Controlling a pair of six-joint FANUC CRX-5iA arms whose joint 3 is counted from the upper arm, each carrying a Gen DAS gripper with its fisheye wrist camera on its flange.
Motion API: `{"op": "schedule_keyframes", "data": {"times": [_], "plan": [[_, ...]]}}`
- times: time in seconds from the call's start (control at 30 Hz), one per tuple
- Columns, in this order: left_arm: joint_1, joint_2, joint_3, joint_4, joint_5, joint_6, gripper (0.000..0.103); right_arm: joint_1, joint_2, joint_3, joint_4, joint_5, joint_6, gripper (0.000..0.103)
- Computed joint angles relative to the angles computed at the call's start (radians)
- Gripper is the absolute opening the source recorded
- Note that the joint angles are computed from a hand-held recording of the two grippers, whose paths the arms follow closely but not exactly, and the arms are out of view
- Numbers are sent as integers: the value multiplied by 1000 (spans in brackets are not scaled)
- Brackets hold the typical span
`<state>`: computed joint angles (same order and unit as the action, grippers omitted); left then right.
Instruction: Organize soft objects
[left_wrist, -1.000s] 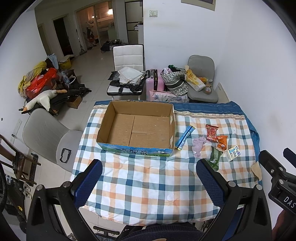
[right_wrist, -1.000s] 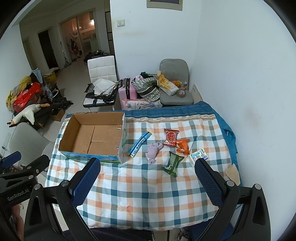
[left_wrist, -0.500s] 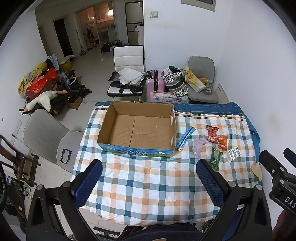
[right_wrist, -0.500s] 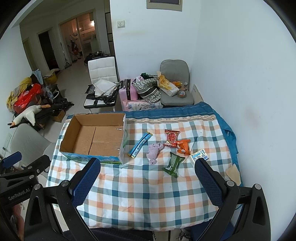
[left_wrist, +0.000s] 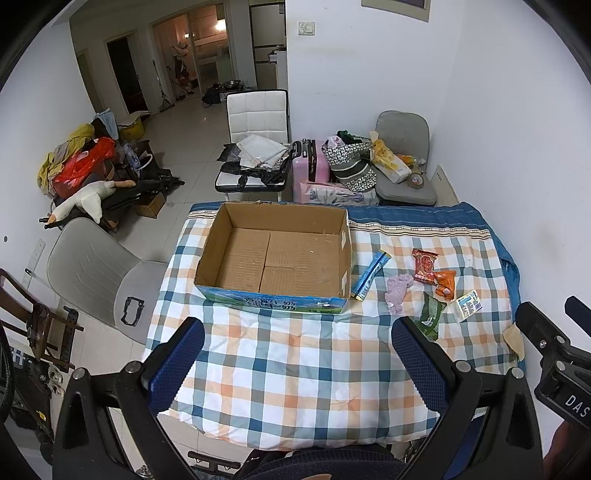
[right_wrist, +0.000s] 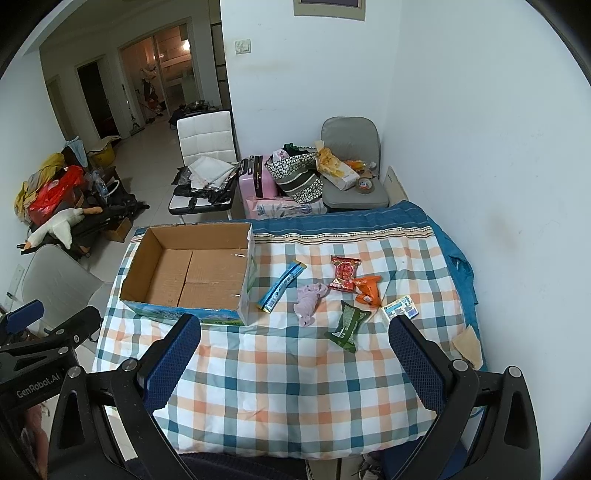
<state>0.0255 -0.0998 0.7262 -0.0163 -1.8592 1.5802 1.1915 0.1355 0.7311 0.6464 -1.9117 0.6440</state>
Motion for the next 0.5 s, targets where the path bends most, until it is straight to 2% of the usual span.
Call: {"op": "schedule_keyframes", "data": {"times": [0.1,0.27,0.43,0.5], "plan": [[6,0,-9,24,27,-11,103,0,-8,-11,-14,9,-13,103],[-32,22,-45,45,138,13,103,-52,-77,-117,-100,69,-84,103],[-124,100,-68,33,251,17,103,-181,-165,-271,-180,136,-128,103],[-160,150,-60,29,265,16,103,-251,-199,-339,-205,170,-131,103]]}}
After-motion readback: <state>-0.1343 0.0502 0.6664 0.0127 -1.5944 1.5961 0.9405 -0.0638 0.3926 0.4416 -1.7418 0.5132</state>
